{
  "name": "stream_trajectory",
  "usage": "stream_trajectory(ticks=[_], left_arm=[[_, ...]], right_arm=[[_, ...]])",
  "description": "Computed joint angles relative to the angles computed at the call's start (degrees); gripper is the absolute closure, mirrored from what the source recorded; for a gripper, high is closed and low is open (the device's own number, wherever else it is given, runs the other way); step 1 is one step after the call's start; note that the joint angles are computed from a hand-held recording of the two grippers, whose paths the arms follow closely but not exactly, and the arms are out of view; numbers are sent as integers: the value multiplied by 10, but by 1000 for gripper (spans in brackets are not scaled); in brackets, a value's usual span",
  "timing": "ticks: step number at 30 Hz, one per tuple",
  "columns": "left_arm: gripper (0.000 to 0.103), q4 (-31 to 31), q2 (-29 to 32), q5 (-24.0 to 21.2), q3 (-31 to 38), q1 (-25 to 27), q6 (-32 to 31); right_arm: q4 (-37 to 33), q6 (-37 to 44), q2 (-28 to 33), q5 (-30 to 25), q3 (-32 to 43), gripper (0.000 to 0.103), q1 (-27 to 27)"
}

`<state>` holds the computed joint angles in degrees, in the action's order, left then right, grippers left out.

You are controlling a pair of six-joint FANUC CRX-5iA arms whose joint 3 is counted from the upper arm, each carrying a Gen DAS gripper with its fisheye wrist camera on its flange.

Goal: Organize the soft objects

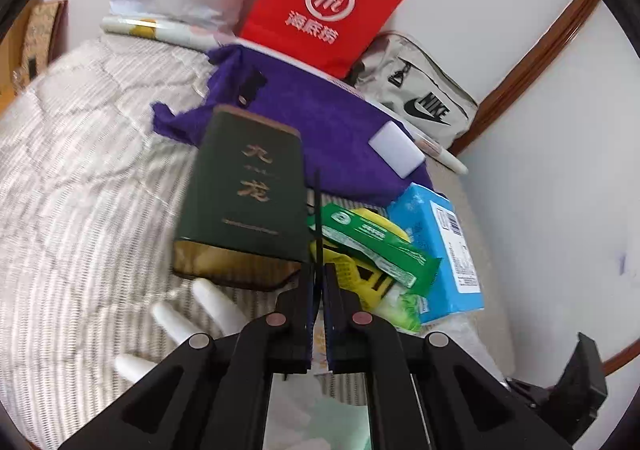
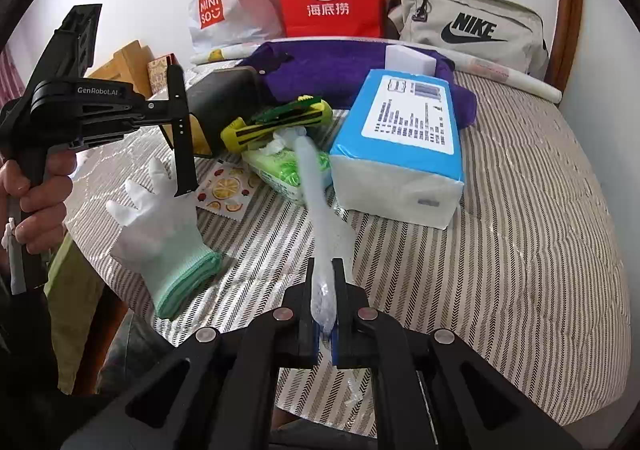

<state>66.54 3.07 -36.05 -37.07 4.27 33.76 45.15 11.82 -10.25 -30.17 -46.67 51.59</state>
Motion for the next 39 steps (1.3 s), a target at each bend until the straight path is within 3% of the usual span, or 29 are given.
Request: stream_trajectory(ticks=[8,18,32,39], left_arm=[[98,-8,0,-26,5,23,3],[98,-27,-9,-92,11,79,28],[98,-109,12,-93,28,81,68],[83,-146,9,-75,22,91,80]], right_arm=[[-21,17,7,2,6,99,-13],[-44,52,0,4,13,99,-27],[-75,94,6,3,32,99,-29],[-95,108,15,8,35,99,-36]])
